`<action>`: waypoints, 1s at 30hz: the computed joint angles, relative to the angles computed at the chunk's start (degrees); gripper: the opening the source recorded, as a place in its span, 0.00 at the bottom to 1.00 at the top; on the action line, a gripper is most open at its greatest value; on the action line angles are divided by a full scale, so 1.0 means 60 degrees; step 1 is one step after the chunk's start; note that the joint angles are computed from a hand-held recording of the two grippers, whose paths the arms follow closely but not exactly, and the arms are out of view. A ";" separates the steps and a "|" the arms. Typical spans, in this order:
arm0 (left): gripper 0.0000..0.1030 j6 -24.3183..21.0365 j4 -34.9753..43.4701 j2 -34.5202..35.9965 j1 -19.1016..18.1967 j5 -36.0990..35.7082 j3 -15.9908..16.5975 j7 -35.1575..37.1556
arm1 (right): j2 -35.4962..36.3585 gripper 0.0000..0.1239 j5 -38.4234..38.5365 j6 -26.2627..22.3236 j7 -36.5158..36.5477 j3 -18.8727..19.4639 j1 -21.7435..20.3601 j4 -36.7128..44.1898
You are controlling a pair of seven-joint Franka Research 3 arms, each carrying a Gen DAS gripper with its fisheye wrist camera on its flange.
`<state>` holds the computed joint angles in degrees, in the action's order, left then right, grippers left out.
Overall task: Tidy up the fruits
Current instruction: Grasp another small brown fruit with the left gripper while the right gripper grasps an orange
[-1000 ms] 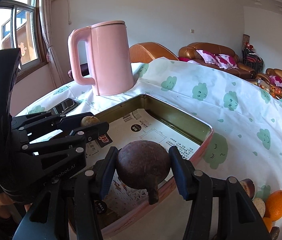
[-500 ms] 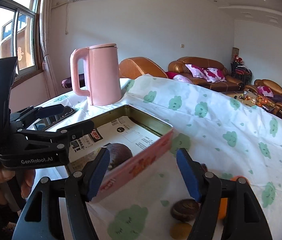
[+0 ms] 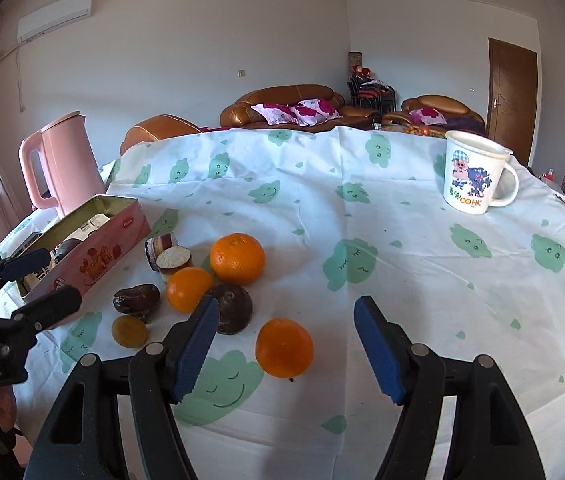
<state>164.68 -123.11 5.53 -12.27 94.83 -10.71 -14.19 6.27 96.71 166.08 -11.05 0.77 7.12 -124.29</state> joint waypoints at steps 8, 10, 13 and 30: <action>0.52 0.0872 0.0330 0.0815 -0.0102 -0.2878 0.0116 0.3033 | 0.0293 0.48 -0.2377 -0.0118 0.2013 0.0086 -0.0021 -0.0102; 0.45 0.1226 0.0309 0.0914 -0.0120 -0.3555 0.0206 0.3738 | 0.0385 0.42 -0.3129 -0.0372 0.2790 0.0090 -0.0123 -0.0094; 0.42 0.1430 0.0291 0.1070 -0.0181 -0.4723 0.0271 0.4905 | 0.0462 0.37 -0.3798 -0.0632 0.3390 0.0153 -0.0260 -0.0065; 0.27 0.1290 0.0426 0.0913 -0.1115 -0.2443 0.1218 0.2662 | 0.0086 0.28 -0.1872 -0.0994 0.1092 0.0274 -0.0440 -0.0295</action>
<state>172.43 -120.56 11.01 -18.97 80.18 -3.40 1.79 6.78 85.48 160.11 -4.50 2.41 4.48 -126.06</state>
